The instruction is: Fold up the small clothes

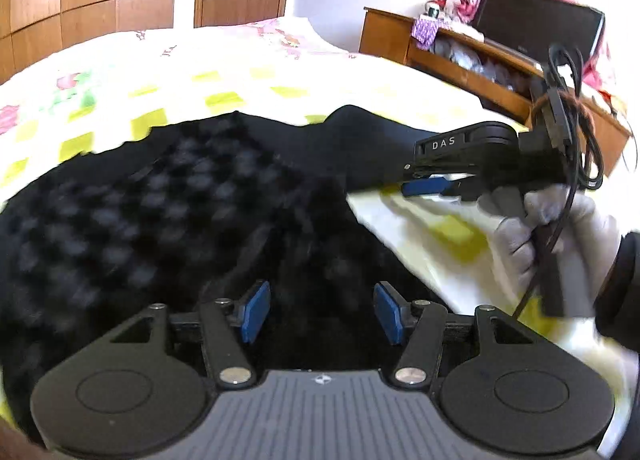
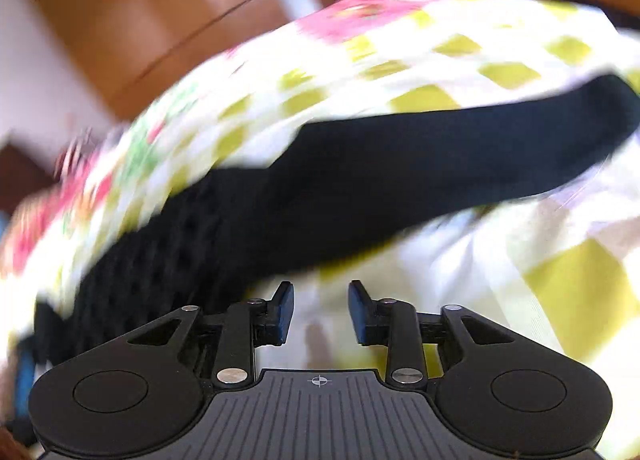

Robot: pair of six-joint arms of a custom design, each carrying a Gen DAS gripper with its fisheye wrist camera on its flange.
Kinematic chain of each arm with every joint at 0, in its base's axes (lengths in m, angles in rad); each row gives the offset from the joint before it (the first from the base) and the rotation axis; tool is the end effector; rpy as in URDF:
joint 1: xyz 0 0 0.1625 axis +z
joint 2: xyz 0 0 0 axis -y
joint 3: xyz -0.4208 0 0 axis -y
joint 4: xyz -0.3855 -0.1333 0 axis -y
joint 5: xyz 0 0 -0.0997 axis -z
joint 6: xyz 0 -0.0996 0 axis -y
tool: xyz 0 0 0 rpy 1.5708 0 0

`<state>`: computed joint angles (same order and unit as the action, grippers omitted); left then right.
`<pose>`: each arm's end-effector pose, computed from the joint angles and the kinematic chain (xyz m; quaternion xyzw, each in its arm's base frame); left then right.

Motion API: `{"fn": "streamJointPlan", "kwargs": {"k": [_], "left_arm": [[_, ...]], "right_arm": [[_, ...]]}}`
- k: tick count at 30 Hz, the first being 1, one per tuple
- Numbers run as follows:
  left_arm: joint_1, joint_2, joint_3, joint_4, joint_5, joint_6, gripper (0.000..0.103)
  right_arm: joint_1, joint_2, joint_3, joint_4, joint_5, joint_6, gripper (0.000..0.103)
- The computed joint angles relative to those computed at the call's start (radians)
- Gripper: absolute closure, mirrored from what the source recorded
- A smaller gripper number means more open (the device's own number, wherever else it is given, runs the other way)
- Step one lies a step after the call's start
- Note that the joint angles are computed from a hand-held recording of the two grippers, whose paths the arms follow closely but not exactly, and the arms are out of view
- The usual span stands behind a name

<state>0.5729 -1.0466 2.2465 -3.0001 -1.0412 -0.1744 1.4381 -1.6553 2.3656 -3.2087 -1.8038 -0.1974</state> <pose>-0.2929 -0.4074 0.1065 0.3563 0.8907 -0.2358 0.1555 0.0572 -0.4052 0.3521 -0.0232 -0.8895 0.4212 0.1755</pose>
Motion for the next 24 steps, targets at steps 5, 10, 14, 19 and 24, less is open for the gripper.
{"fn": "streamJointPlan", "kwargs": {"k": [5,10,14,19,24], "left_arm": [[0.059,0.092,-0.08,0.055,-0.067,-0.026,0.033],[0.039,0.102,-0.082,0.052,-0.044,-0.007,0.032],[0.048,0.132,-0.115,0.052,-0.037,-0.015,0.031],[0.043,0.152,-0.139,0.061,-0.019,0.019,0.031],[0.045,0.171,-0.158,0.064,-0.009,0.016,0.031]], "right_arm": [[-0.127,0.094,-0.01,-0.255,0.198,0.259,0.074],[-0.175,0.171,-0.042,-0.47,0.235,0.313,0.073],[-0.229,0.188,-0.074,-0.464,0.296,0.477,0.072],[-0.274,0.203,-0.078,-0.517,0.382,0.479,0.087],[-0.317,0.127,0.0,-0.602,0.466,0.484,0.093]]}}
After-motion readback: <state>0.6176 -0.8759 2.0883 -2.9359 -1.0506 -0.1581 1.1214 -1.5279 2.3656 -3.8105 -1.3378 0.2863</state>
